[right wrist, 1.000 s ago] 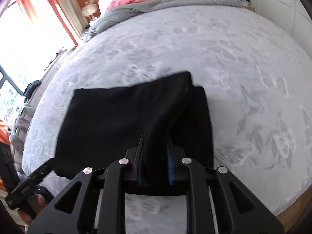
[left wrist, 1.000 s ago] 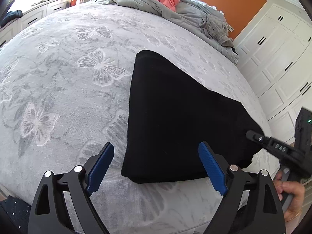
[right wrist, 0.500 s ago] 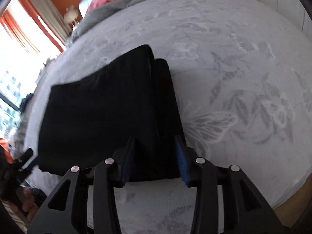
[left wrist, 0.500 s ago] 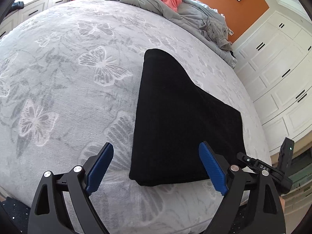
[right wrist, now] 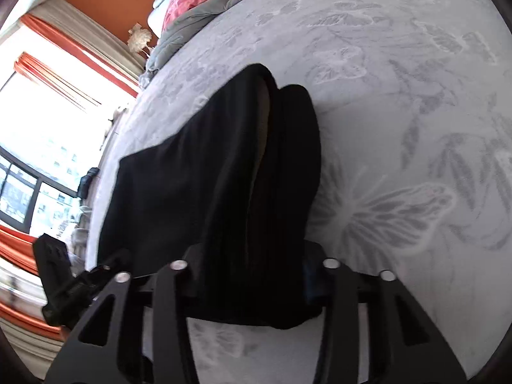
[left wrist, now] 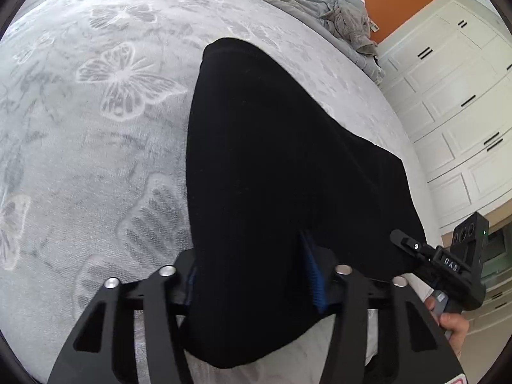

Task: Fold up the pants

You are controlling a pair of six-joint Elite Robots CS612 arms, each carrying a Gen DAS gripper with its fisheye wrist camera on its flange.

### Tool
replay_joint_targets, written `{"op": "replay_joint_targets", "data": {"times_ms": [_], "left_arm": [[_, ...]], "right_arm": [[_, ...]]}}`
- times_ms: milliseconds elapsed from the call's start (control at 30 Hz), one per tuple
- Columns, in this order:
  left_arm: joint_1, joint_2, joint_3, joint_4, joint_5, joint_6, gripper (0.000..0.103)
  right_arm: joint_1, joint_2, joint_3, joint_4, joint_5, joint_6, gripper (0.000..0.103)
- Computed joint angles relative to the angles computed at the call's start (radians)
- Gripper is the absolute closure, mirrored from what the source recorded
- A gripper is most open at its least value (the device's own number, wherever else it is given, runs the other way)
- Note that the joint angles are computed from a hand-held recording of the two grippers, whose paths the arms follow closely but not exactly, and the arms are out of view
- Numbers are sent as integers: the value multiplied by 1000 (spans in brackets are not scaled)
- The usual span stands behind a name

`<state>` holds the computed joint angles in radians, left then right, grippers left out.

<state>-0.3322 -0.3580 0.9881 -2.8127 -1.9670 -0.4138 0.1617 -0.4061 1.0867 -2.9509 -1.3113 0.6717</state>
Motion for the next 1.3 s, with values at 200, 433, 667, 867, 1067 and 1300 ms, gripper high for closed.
{"op": "replay_joint_targets", "data": {"times_ms": [200, 433, 667, 867, 1067, 1300], "left_arm": [[13, -137, 164, -66, -12, 24, 74], [-9, -130, 188, 119, 112, 30, 29], [-16, -104, 177, 31, 116, -9, 43], [-20, -162, 229, -38, 128, 26, 76], [-50, -249, 308, -136, 230, 88, 76], [-78, -339, 385, -269, 322, 165, 76]], "right_arm": [[22, -82, 98, -85, 54, -76, 65], [50, -58, 124, -4, -41, -33, 38], [47, -31, 117, -94, -8, 11, 60], [73, -81, 146, -157, -76, -48, 68], [88, -145, 188, -225, -103, -102, 68], [103, -205, 211, -340, -156, -174, 68]]}}
